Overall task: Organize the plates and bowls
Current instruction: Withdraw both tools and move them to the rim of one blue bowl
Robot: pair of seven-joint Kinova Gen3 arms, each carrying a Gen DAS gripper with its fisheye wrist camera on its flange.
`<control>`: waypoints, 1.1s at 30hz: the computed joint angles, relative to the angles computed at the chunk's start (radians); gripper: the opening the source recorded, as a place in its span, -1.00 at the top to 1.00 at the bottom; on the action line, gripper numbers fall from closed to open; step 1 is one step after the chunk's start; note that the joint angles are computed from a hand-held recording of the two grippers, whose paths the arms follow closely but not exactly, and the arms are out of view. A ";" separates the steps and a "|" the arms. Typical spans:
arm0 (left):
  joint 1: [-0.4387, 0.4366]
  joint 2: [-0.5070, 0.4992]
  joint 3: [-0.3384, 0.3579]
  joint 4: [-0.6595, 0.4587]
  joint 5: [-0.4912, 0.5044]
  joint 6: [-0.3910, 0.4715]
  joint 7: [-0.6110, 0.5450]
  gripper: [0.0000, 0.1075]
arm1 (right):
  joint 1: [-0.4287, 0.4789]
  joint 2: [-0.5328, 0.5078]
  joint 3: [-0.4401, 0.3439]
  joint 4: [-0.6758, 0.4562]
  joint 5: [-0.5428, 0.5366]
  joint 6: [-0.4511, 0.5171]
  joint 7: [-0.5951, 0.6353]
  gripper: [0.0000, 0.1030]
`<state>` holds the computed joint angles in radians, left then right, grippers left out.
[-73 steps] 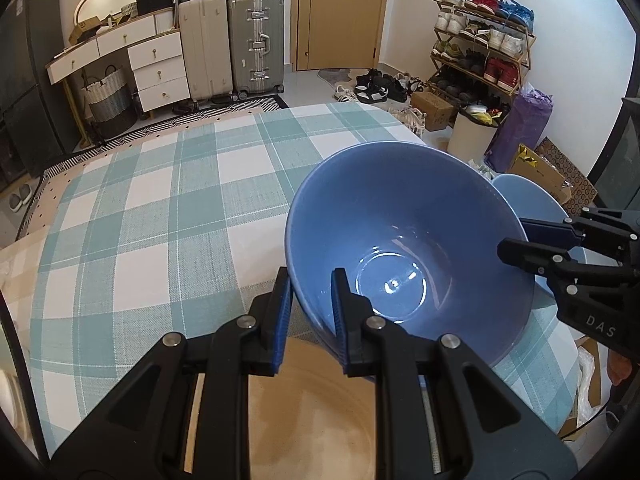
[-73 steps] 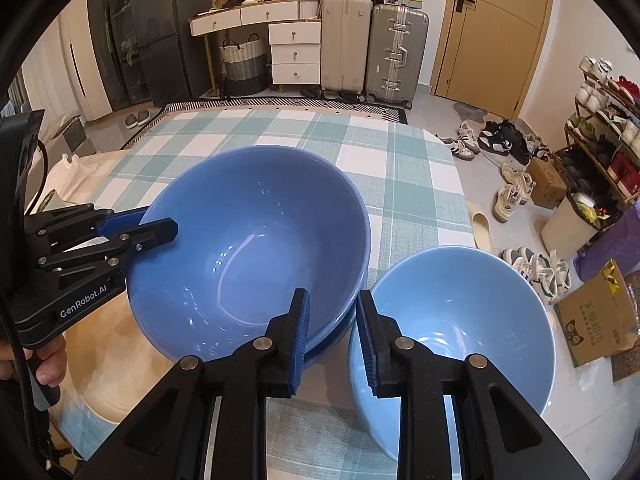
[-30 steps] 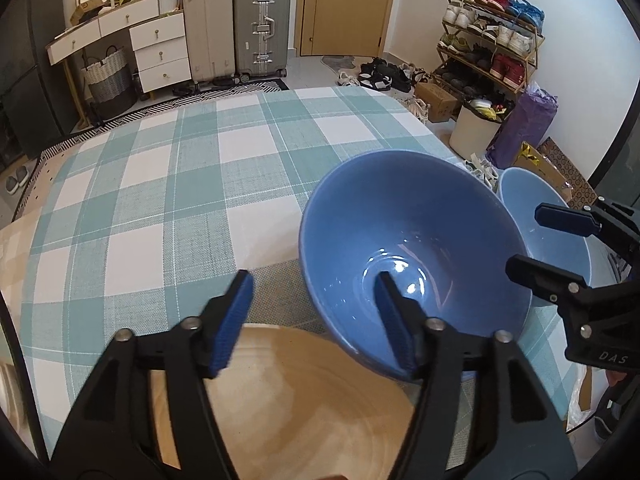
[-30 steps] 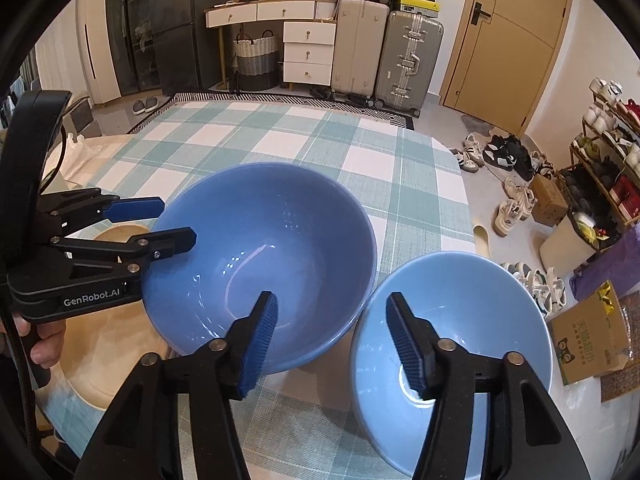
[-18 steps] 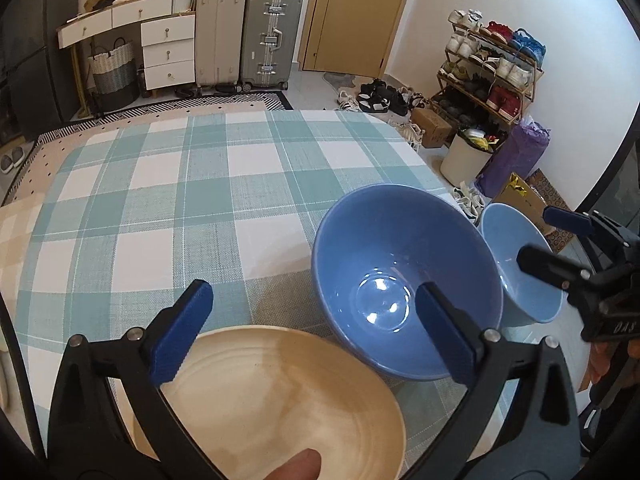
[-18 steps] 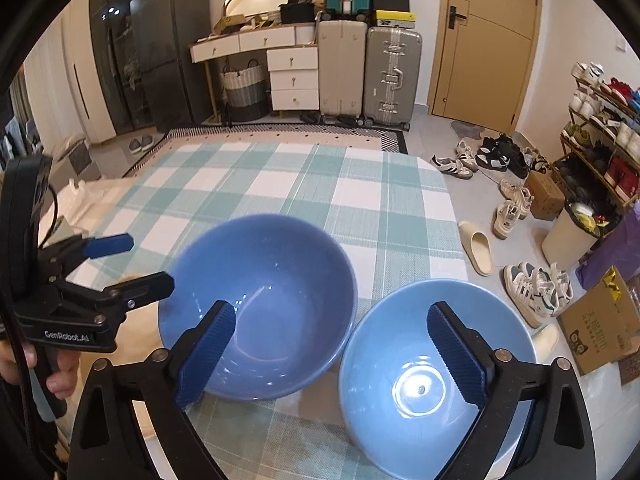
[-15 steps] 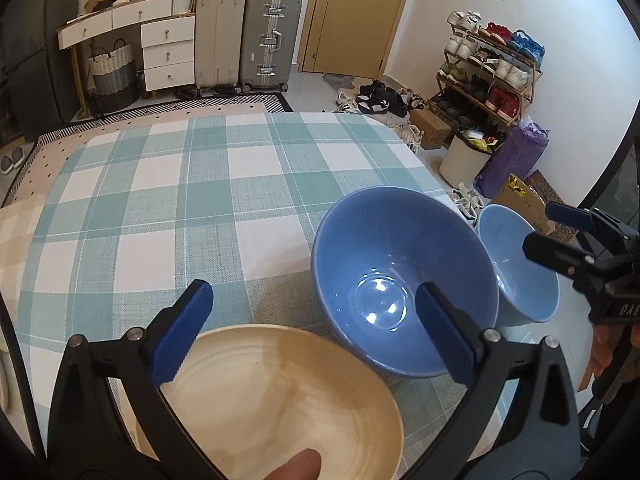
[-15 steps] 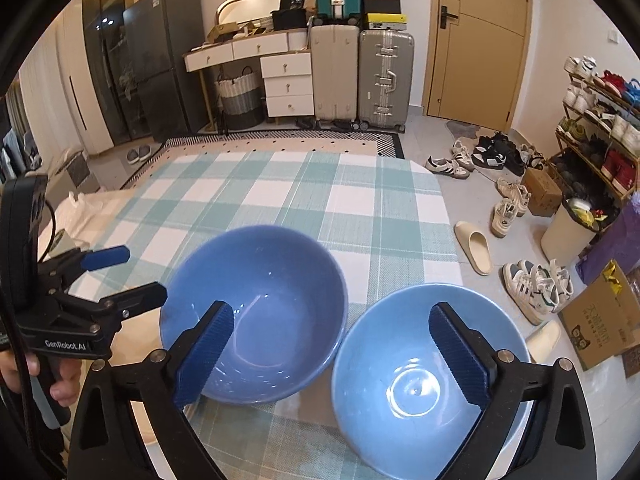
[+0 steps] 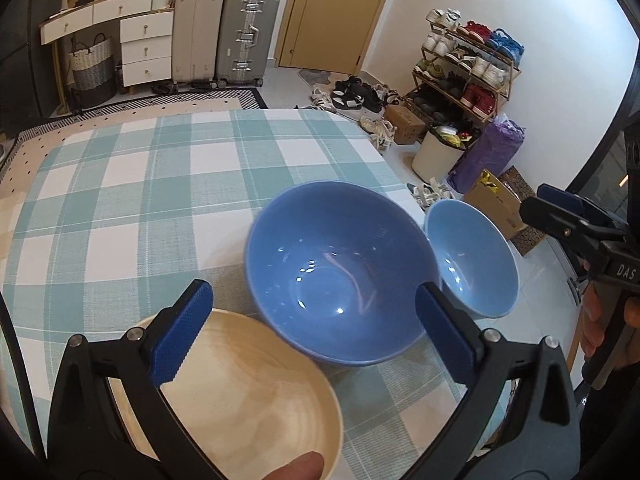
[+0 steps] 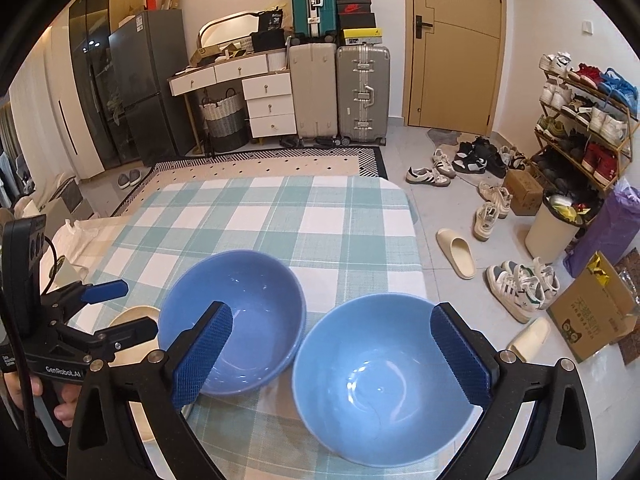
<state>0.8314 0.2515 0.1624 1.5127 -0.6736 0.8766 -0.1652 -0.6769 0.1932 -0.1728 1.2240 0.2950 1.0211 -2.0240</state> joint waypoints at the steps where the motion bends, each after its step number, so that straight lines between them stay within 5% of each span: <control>1: 0.002 0.008 0.005 -0.013 0.005 0.004 -0.009 -0.87 | 0.003 -0.009 0.002 0.006 0.000 0.002 0.001 -0.97; 19: 0.093 0.138 -0.017 -0.209 0.158 -0.047 -0.209 -0.69 | 0.115 -0.112 -0.008 0.128 -0.015 -0.025 -0.004 -0.97; 33: 0.119 0.239 -0.034 -0.356 0.295 -0.049 -0.337 0.07 | 0.216 -0.148 0.004 0.217 -0.095 -0.070 0.035 -0.97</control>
<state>0.9504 0.4902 0.1280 1.1566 -0.3784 0.8277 -0.5018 -0.4605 0.0450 -0.1691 1.4408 0.1995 0.9511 -1.9886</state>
